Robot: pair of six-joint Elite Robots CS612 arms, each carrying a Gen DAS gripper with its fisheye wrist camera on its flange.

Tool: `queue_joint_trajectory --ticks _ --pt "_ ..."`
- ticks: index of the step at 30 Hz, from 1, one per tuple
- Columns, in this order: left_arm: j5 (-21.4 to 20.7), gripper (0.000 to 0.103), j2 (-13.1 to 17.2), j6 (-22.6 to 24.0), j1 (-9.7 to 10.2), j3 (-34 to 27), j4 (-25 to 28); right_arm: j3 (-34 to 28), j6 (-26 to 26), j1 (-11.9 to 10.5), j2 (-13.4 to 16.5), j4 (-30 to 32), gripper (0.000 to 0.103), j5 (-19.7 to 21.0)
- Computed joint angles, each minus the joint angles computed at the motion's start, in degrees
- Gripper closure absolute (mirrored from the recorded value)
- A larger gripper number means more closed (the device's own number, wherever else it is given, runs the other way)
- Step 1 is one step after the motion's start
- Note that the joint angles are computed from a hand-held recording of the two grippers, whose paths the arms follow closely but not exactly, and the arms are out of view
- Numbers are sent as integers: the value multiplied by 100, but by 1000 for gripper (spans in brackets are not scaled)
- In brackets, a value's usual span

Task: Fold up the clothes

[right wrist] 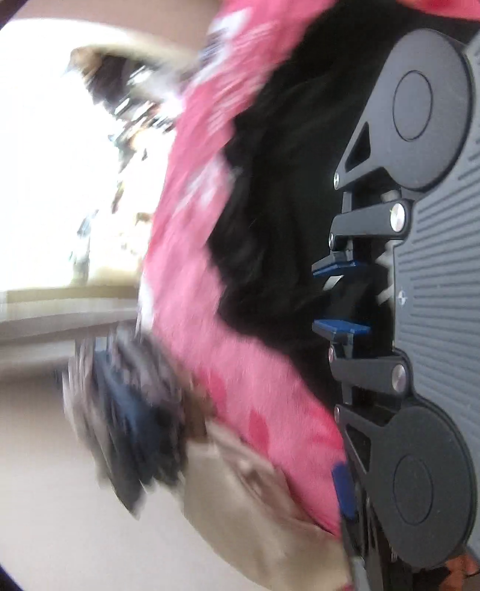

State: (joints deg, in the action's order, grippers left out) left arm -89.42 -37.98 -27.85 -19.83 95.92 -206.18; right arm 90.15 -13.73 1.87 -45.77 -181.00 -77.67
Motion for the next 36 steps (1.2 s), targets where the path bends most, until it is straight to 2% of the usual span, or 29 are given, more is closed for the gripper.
queue_joint_trajectory --ticks 4,9,14,17,19,20,22,25,27,29,30,31,32,34,36 --pt "117 39 10 214 -35 12 4 -377 -991 193 243 266 74 -273" --pt "127 39 34 263 -40 13 -21 -866 -691 258 547 379 75 -362" --pt "140 39 39 302 -46 12 -28 -1418 -811 363 847 815 75 -576" --pt "111 38 43 299 -39 13 -40 -1685 -482 368 987 1161 75 -658" --pt "93 38 44 302 -36 16 -55 -1772 160 301 1021 1307 77 -469" --pt "85 38 46 300 -34 15 -58 -1776 750 249 1027 1300 83 -293" --pt "69 37 48 293 -31 13 -66 -1728 1950 22 1029 1209 91 370" --pt "47 37 52 280 -26 11 -80 -1612 3750 -395 1107 784 92 1621" --pt "32 37 54 266 -22 10 -89 -1529 4950 -538 1176 313 93 1877" --pt "29 37 56 261 -22 9 -93 -1448 5742 -616 1217 -85 93 1994" --pt "29 37 56 261 -22 9 -93 -1409 5821 -684 1206 -97 93 2120" --pt "33 37 56 263 -23 9 -93 -1365 5659 -710 1168 -90 93 2138" --pt "37 37 56 265 -25 10 -94 -1328 5258 -660 1103 -70 91 2022" --pt "47 37 55 273 -29 12 -93 -1299 4058 -528 947 176 90 1778" --pt "60 37 56 284 -33 12 -91 -1336 2858 -301 840 423 87 1324"
